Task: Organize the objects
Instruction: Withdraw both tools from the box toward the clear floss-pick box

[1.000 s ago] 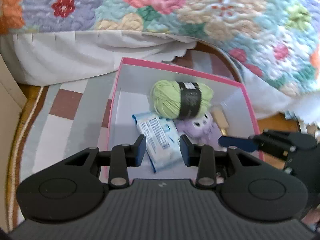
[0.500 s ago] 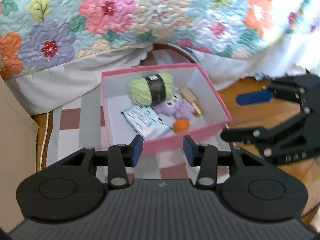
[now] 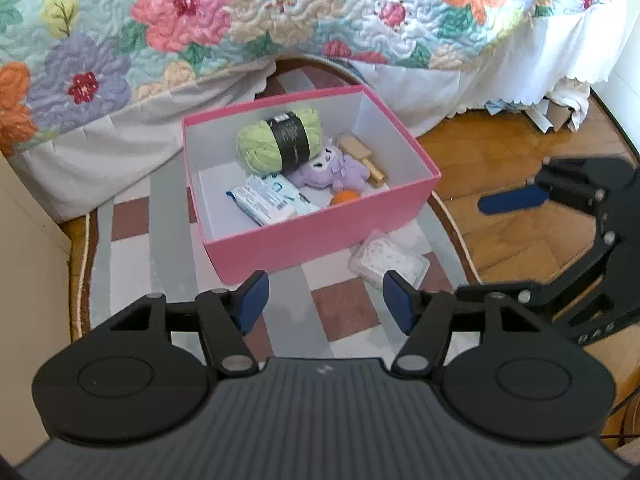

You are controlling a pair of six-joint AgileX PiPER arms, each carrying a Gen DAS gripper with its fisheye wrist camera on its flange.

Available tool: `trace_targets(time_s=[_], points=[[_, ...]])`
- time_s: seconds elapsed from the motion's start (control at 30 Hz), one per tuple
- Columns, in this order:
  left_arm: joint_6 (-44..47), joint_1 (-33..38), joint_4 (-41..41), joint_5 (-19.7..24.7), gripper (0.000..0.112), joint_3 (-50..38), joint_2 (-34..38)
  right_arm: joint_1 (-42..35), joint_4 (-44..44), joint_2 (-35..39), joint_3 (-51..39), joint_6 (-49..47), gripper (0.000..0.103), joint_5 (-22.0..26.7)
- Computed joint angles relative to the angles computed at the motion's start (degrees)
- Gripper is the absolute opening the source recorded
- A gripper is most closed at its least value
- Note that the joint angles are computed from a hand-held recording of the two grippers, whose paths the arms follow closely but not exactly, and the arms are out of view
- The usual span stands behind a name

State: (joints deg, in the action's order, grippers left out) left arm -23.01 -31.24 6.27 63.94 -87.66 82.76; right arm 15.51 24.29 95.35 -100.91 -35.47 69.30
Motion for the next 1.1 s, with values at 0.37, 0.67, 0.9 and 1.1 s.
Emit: trace_targets(time_s=[0.37, 0.67, 0.9, 1.1], points=[[0.01, 2.27, -6.48, -16.87, 0.063, 12.95, 3.74, 0.61, 0.85, -4.88, 29.67, -5.52, 0.084, -26.04], [9.62, 6.71, -19.72, -27.08, 0.063, 9.71, 17.54, -0.55, 4.36, 1.62, 33.09, -16.02, 0.084, -36.41], [11.65, 6.23, -20.90, -30.62, 0.058, 9.10, 21.95, -0.66, 5.17, 6.36, 30.25, -20.28, 0.083, -36.38], [18.27, 6.46, -26.68, -37.59, 0.052, 14.16, 21.48, -1.03, 5.66, 9.05, 29.68, -20.80, 0.078, -36.15]])
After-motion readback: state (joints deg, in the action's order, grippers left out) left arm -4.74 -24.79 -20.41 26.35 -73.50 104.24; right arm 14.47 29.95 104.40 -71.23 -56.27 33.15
